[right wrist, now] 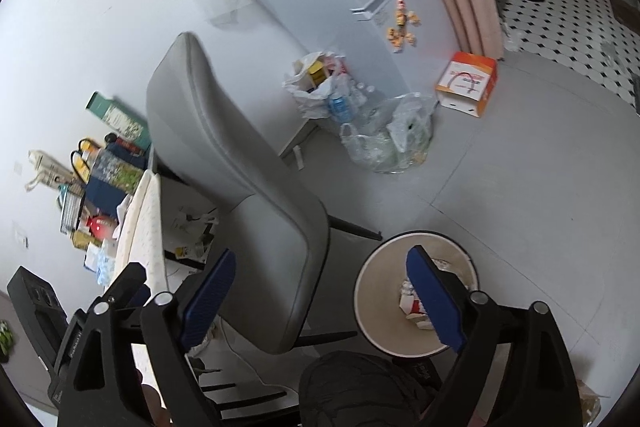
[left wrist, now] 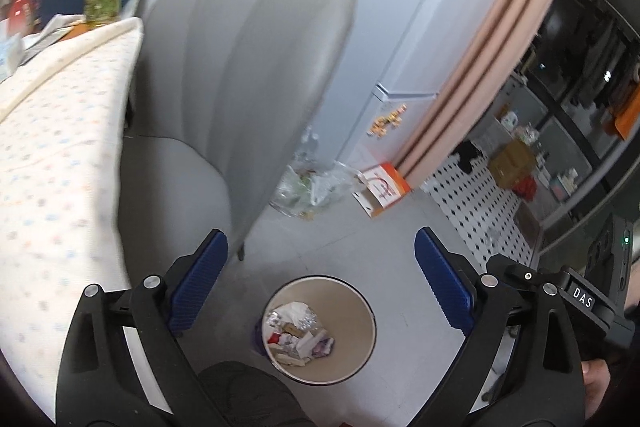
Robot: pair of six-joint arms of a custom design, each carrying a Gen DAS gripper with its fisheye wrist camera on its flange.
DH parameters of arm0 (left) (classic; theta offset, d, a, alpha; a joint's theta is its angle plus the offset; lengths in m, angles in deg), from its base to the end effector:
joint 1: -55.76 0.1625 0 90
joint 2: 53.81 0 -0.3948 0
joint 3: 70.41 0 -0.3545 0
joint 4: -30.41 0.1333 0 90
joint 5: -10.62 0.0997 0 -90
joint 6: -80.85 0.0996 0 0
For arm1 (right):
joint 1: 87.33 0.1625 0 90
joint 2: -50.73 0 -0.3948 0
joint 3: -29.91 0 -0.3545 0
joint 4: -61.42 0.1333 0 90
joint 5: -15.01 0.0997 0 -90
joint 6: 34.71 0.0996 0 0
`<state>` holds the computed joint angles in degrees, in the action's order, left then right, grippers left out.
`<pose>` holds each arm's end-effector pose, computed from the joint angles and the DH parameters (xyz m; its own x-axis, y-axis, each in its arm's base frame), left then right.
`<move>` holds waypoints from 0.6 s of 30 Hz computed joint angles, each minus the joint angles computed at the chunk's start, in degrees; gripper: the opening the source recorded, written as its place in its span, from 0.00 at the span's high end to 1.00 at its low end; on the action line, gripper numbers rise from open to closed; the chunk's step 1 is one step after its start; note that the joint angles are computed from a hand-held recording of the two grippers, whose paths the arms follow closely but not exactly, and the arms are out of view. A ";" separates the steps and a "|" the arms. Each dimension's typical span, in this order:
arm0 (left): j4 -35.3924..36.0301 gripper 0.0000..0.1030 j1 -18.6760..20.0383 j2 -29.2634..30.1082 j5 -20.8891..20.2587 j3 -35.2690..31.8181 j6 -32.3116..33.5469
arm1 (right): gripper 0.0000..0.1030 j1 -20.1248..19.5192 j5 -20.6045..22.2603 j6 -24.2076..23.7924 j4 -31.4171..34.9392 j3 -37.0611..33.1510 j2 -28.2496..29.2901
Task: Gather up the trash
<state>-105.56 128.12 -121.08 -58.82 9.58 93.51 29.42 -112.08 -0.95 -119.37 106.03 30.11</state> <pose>-0.0314 -0.6541 0.4253 -0.8720 0.2725 -0.4067 0.4556 0.7556 -0.4706 0.3794 -0.5900 0.0021 -0.9267 0.3652 0.0882 0.1776 0.6326 -0.7538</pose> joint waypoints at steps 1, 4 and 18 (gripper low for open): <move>0.11 0.07 0.29 -0.55 0.31 -0.43 0.22 | 0.07 0.23 -0.37 0.07 -0.02 -0.81 0.54; -0.12 0.06 0.94 -2.02 1.26 -0.94 0.78 | 0.07 1.24 -1.33 0.91 2.05 -5.08 2.97; -1.03 0.06 3.72 -9.66 7.39 -5.09 3.29 | 0.07 10.02 -10.93 -6.05 25.84 -39.29 18.17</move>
